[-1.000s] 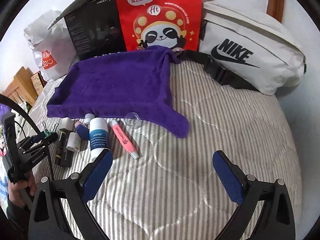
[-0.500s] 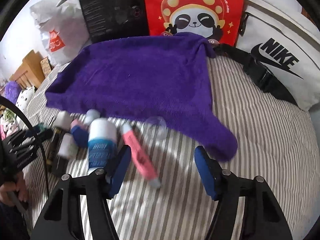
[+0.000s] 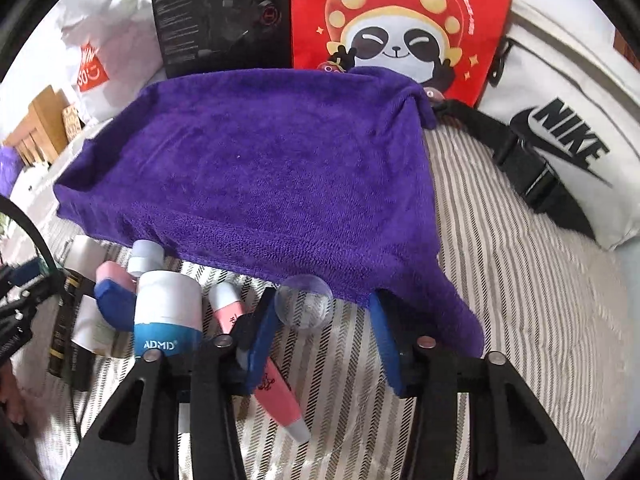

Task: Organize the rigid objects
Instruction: 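Close the right tool on the clear plastic cap while the left tool holds the clip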

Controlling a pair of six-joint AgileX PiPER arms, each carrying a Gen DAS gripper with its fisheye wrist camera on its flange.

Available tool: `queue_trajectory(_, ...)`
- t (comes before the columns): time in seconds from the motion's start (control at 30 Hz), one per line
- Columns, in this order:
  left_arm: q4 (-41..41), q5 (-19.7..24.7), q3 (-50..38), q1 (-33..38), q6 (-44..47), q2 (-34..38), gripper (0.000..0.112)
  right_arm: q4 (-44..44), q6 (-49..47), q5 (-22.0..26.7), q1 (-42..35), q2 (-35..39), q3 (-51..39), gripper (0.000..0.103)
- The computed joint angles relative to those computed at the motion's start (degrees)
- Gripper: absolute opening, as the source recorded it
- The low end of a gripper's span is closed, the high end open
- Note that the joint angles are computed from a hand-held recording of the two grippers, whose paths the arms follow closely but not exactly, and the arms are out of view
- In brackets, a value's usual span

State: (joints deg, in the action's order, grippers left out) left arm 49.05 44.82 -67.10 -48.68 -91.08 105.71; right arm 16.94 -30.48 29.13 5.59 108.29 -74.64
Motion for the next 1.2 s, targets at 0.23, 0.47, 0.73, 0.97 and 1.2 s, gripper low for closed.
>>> queue_trajectory(0.23, 0.1, -0.1, 0.1, 0.0, -0.2, -0.1, 0.040, 3.0, -3.5, 1.3, -1.4, 0.0, -0.2, 0.027)
queue_trajectory(0.47, 0.2, 0.1, 0.1, -0.1, -0.2, 0.0, 0.040, 3.4, -3.9, 4.1, -2.5, -0.7, -0.7, 0.027)
queue_trajectory(0.73, -3.6, 1.3, -1.3, 0.5, 2.6, -0.3, 0.039, 8.5, -9.5, 7.3, -6.6, -4.6, 1.2, 0.027)
queue_trajectory(0.97, -3.2, 3.3, -2.4, 0.3, 2.6, -3.7, 0.039, 12.0, -13.2, 9.4, -9.5, -6.2, 0.5, 0.027)
queue_trajectory(1.2, -5.1, 3.5, -5.0, 2.7, 7.9, -6.7, 0.039, 14.8, -15.8, 11.7, -10.8, -6.2, -2.7, 0.027)
